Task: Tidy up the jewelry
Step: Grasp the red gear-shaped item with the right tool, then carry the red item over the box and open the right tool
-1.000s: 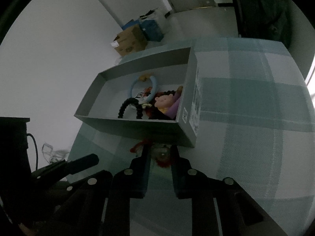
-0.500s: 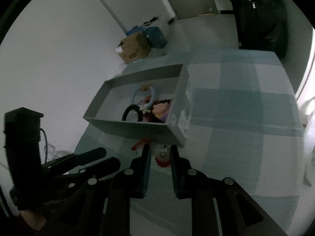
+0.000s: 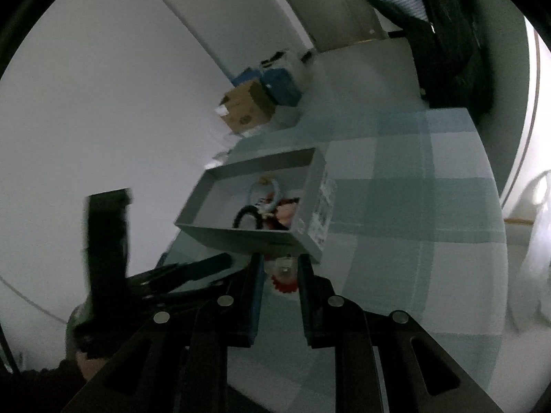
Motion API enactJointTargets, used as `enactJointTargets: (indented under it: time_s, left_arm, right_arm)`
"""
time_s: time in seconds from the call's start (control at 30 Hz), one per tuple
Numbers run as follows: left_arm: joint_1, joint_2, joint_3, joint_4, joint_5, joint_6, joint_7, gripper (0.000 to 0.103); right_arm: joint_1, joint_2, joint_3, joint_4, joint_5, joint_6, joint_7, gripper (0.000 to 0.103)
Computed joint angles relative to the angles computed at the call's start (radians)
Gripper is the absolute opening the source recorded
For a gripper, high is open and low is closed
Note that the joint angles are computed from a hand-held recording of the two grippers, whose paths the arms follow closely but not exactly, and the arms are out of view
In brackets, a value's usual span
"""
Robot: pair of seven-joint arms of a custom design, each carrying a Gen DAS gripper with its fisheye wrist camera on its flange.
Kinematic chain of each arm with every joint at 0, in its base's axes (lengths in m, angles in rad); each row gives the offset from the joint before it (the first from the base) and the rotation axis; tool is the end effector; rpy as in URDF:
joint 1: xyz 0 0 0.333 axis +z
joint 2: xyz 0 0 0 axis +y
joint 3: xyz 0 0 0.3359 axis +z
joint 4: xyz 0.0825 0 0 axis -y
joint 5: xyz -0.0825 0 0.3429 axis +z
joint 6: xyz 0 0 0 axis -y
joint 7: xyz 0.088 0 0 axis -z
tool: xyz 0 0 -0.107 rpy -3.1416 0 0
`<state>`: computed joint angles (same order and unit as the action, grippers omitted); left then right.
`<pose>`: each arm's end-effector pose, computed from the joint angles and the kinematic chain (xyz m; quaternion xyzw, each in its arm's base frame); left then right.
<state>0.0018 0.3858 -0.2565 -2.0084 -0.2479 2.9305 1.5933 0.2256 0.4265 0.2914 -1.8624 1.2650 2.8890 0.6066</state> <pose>0.6121 -0.1273 0.3749 -0.6770 0.6796 -0.2694 0.0846 0.5859 0.2447 0.3750 -0.7179 0.5563 0.0050 0.4185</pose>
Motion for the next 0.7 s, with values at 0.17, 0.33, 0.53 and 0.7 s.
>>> enactJointTargets:
  time_s: [0.17,0.33,0.53,0.7]
  left_arm:
    - [-0.105,0.031,0.118,0.04,0.127,-0.017,-0.156,0.056]
    - [-0.216,0.034,0.239,0.037,0.332,-0.011,-0.292,0.051]
    - [-0.202,0.015,0.224,0.011,0.448,-0.001,-0.312,0.021]
    - [-0.224,-0.013,0.259,-0.046,0.513,0.06,-0.351,0.017]
  right_arm:
    - [0.0,0.003,-0.001,-0.012,0.018,0.01,0.009,0.018]
    - [0.017,0.017,-0.029,-0.009,-0.098,0.014,0.137,0.018]
    - [0.003,0.025,0.002,-0.014,-0.185,0.074,0.22,0.018]
    - [-0.023,0.03,0.073,-0.02,-0.19,0.236,0.189,0.018]
